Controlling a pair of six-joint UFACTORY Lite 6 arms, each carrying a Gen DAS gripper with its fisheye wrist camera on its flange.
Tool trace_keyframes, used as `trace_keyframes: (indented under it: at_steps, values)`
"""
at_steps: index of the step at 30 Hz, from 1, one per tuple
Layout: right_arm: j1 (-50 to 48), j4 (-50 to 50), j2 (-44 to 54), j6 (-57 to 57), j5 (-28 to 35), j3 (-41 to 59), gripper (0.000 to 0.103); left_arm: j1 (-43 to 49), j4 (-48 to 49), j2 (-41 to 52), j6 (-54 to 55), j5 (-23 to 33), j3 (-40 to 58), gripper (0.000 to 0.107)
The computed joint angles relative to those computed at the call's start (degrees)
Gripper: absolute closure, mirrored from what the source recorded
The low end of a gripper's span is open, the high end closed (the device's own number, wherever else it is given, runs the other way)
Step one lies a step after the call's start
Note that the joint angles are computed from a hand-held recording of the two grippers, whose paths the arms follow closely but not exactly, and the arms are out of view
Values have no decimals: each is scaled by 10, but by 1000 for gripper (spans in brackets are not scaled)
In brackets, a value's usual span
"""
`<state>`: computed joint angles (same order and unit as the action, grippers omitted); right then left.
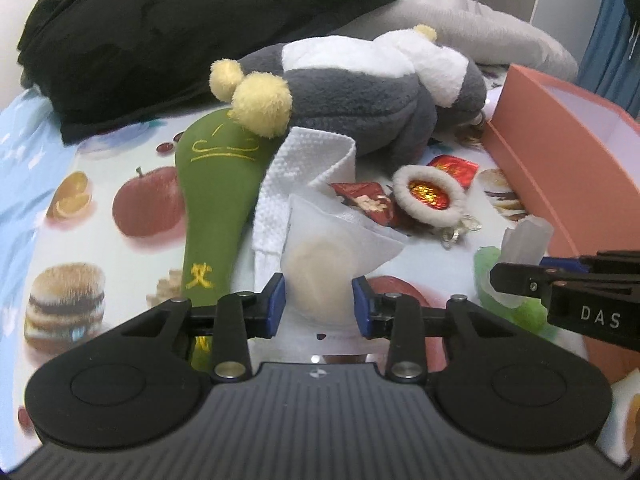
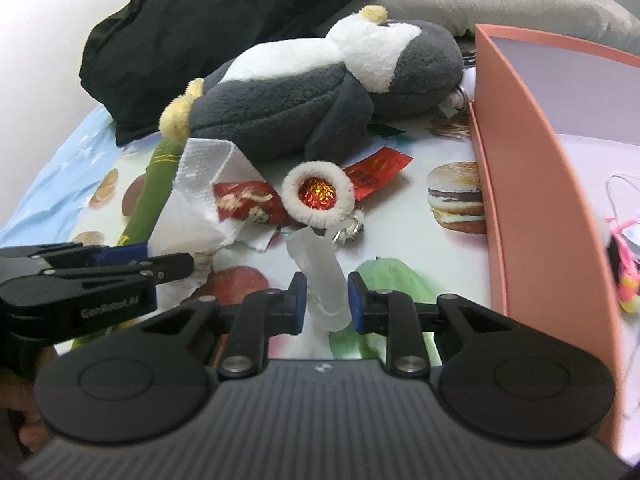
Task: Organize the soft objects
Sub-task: 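Grasp the white wipe packet with the left tool while the right tool grasps the clear plastic figure, then lift and carry the wipe packet and clear figure over the pink box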
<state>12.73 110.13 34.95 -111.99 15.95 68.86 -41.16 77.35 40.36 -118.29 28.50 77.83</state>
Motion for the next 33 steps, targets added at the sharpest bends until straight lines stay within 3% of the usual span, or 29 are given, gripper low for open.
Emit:
trace_keyframes:
  at_steps: [12, 22, 33]
  values:
    - [-25, 24, -239, -34, 22, -215, 77, -116, -51, -131, -77, 55, -96, 66]
    - [-69, -121, -452, 93, 36, -359, 77, -225, -101, -183, -84, 135, -92, 66]
    - [-161, -335, -658, 281, 99, -452, 77, -321, -139, -190, -51, 221, -27, 66]
